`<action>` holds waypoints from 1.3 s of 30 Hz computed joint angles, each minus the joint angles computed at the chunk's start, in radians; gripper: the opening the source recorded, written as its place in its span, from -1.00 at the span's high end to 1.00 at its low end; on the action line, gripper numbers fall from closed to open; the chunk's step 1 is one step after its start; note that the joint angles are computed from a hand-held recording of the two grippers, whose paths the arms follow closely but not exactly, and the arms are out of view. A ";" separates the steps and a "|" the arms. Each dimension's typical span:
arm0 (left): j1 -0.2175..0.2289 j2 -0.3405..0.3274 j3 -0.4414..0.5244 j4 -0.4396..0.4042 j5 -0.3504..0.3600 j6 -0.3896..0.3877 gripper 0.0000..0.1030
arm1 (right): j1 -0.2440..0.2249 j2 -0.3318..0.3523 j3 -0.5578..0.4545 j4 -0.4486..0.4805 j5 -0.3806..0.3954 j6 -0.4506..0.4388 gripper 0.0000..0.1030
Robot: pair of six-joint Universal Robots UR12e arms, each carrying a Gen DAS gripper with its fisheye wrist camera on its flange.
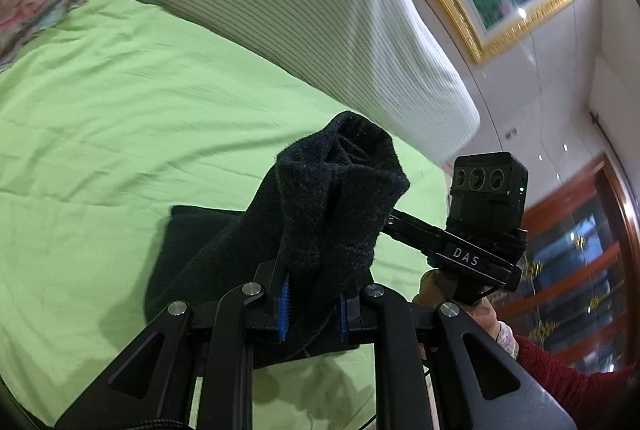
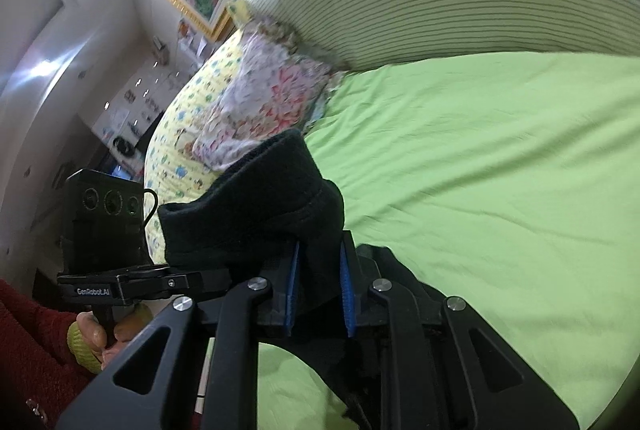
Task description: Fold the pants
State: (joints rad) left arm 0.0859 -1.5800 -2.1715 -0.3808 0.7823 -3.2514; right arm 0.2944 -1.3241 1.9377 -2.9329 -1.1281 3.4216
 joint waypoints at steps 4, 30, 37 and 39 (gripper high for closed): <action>-0.055 -0.014 0.019 -0.040 0.020 0.054 0.68 | -0.022 -0.032 0.060 -0.053 -0.010 0.055 0.63; -0.290 -0.136 0.125 -0.223 0.226 0.251 0.46 | -0.080 -0.145 0.255 -0.014 -0.189 0.230 0.63; -0.301 -0.158 0.141 -0.250 0.197 0.254 -0.15 | -0.053 -0.190 0.284 0.033 -0.328 0.353 0.05; -0.301 -0.157 0.148 -0.270 0.183 0.265 -0.18 | -0.043 -0.198 0.292 0.029 -0.352 0.386 -0.15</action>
